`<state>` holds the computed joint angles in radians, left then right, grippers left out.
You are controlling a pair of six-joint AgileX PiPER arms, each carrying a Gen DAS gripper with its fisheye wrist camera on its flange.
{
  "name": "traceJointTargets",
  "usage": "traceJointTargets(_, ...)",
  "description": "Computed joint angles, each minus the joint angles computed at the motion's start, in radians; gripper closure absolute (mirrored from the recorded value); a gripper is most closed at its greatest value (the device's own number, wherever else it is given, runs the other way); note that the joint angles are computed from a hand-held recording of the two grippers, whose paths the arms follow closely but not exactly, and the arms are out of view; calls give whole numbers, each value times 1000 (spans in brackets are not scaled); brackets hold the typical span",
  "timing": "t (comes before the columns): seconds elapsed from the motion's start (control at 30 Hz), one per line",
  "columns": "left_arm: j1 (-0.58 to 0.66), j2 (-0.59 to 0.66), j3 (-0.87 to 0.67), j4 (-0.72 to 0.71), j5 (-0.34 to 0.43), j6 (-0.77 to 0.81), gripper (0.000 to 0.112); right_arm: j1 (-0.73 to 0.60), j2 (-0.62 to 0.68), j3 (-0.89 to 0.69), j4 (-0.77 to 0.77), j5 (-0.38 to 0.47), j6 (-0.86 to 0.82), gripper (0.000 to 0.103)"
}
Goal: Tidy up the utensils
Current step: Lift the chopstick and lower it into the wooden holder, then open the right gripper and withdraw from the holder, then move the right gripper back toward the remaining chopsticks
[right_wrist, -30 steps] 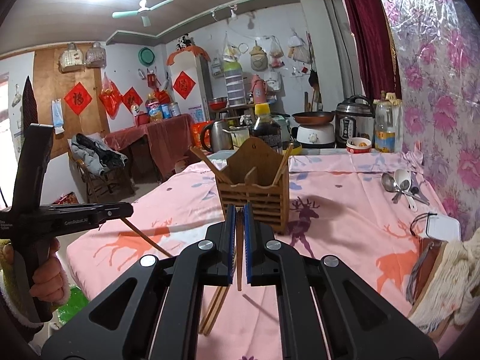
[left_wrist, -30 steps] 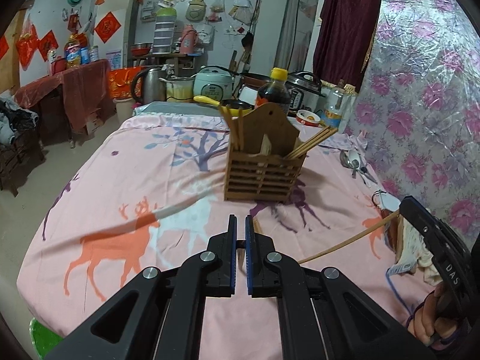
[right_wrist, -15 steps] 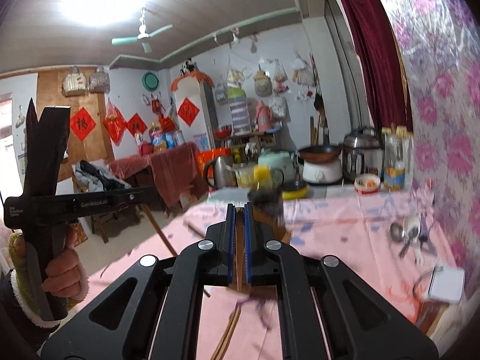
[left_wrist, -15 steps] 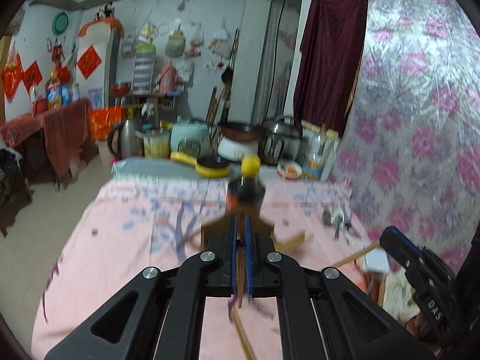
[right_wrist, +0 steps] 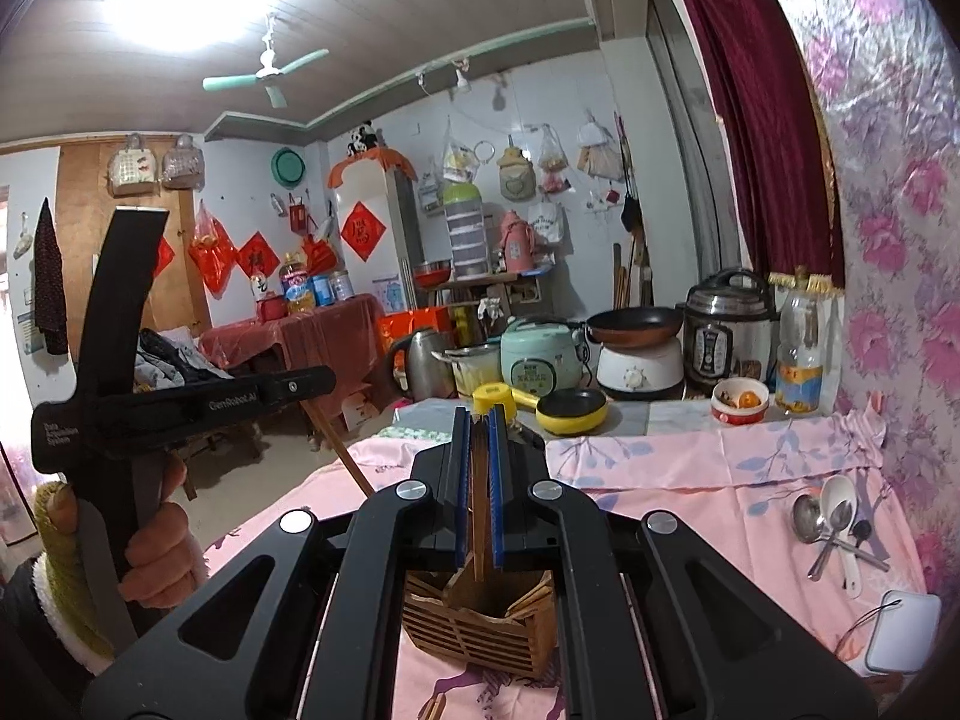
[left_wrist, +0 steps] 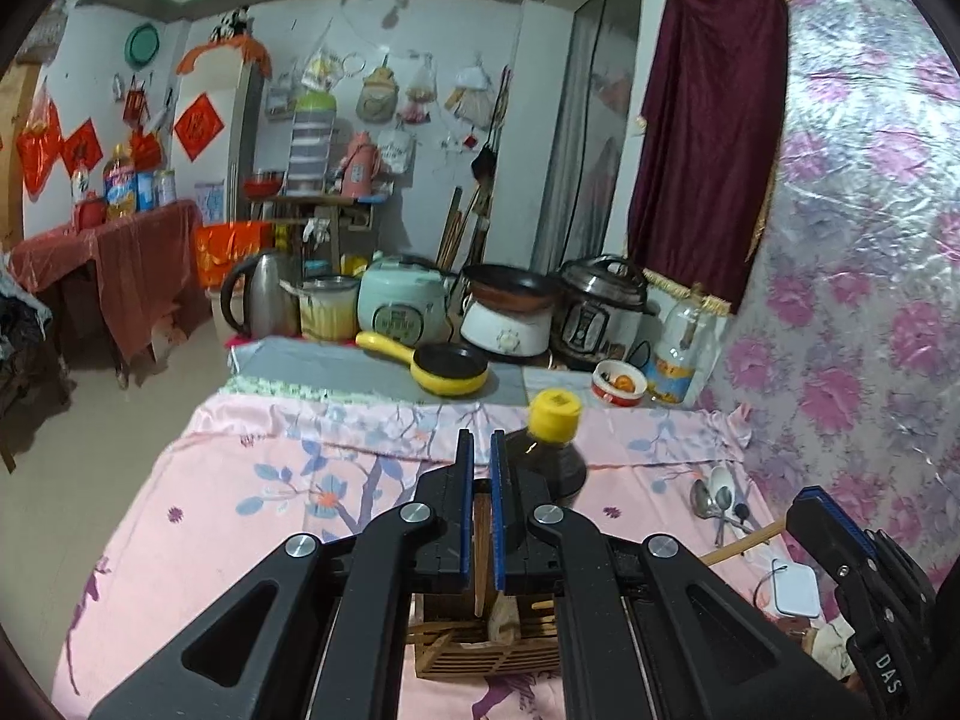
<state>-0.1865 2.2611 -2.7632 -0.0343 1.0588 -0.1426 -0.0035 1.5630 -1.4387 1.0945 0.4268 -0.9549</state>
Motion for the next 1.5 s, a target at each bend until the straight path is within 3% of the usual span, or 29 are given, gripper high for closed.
traceJointTargets(0.07,14,-5,60,-15,-29,-5,104,10,44,-36,-99,17,85,94)
traceJointTargets(0.17,36,-37,175,-37,-72,-17,60,13,99,-72,-223,29,235,88)
traceJointTargets(0.23,46,-102,315,-30,-140,-12,60,-4,91,-48,-161,30,191,88)
traceJointTargets(0.63,71,-395,755,61,-319,-79,48,-40,-104,115,-43,-16,86,72)
traceJointTargets(0.83,3,-589,1041,290,-448,-233,38,-44,-243,233,-9,-22,56,66)
traceJointTargets(0.97,-92,-729,1258,606,-508,-497,27,-29,-339,317,-17,-38,52,64)
traceJointTargets(1.13,-235,-885,1487,968,-473,-819,20,-19,-472,431,-29,-44,65,56)
traceJointTargets(1.23,-287,-965,1579,1030,-450,-895,18,-28,-546,492,-25,-34,69,51)
traceJointTargets(1.5,-476,-1131,1742,1179,-279,-1091,15,-128,-748,650,34,65,48,45)
